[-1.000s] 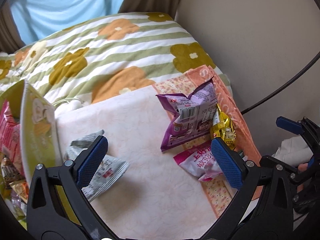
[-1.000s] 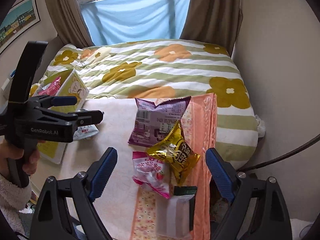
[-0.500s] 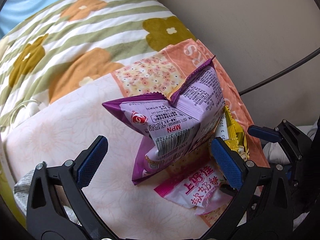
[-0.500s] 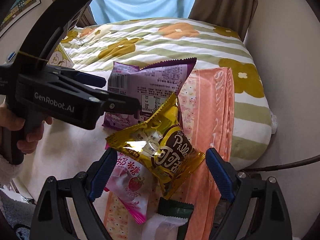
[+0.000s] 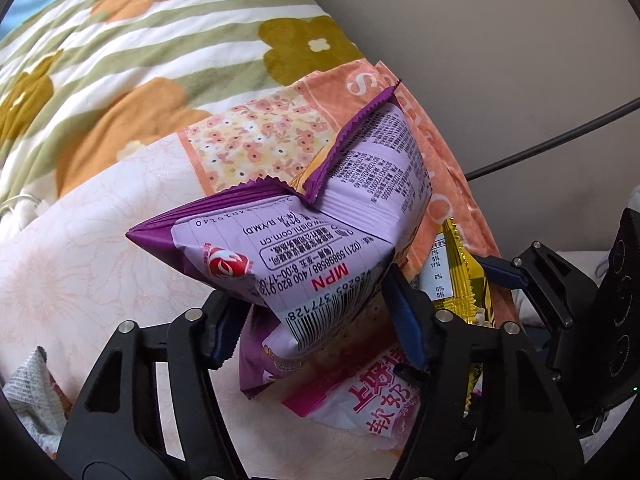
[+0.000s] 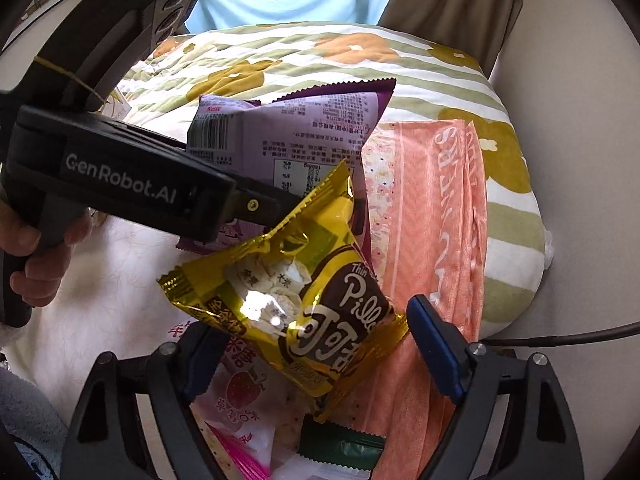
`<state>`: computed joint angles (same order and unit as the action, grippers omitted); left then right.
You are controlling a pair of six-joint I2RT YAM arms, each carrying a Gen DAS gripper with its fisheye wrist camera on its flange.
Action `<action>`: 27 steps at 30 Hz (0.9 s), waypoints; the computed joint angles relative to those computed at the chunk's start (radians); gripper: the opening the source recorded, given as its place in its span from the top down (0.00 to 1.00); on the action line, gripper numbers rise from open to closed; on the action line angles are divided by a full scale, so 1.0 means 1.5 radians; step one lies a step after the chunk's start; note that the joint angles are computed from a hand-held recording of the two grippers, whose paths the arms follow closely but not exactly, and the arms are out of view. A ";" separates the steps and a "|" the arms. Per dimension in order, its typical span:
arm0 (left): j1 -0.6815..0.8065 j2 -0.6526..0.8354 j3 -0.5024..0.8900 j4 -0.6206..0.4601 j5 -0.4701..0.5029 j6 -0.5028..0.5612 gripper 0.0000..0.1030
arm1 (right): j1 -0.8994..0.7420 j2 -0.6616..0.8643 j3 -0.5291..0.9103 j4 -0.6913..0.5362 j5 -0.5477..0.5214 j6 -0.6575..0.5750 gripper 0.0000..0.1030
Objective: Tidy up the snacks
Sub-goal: 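Grasp purple bag with left tool while right tool grasps gold Pillo bag, then carry purple bag into box with left tool while right tool drops gold bag in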
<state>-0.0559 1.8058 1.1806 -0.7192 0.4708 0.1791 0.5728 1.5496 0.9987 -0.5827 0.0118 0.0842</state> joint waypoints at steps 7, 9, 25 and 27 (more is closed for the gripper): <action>0.016 -0.025 -0.021 0.007 -0.004 0.007 0.51 | -0.003 0.000 -0.006 0.011 0.007 0.008 0.33; 0.022 -0.037 -0.029 0.010 -0.012 0.009 0.51 | -0.001 -0.001 -0.007 0.012 0.008 0.010 0.35; 0.063 -0.134 -0.076 0.003 -0.044 0.000 0.53 | -0.015 -0.042 -0.011 0.000 -0.021 0.034 0.48; 0.064 -0.156 -0.078 -0.003 -0.046 -0.003 0.54 | -0.019 -0.059 -0.009 -0.008 -0.026 0.038 0.48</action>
<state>0.0397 1.5711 1.0629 -0.7229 0.4019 0.1750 0.5440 1.4613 0.9851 -0.5946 -0.0274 0.1419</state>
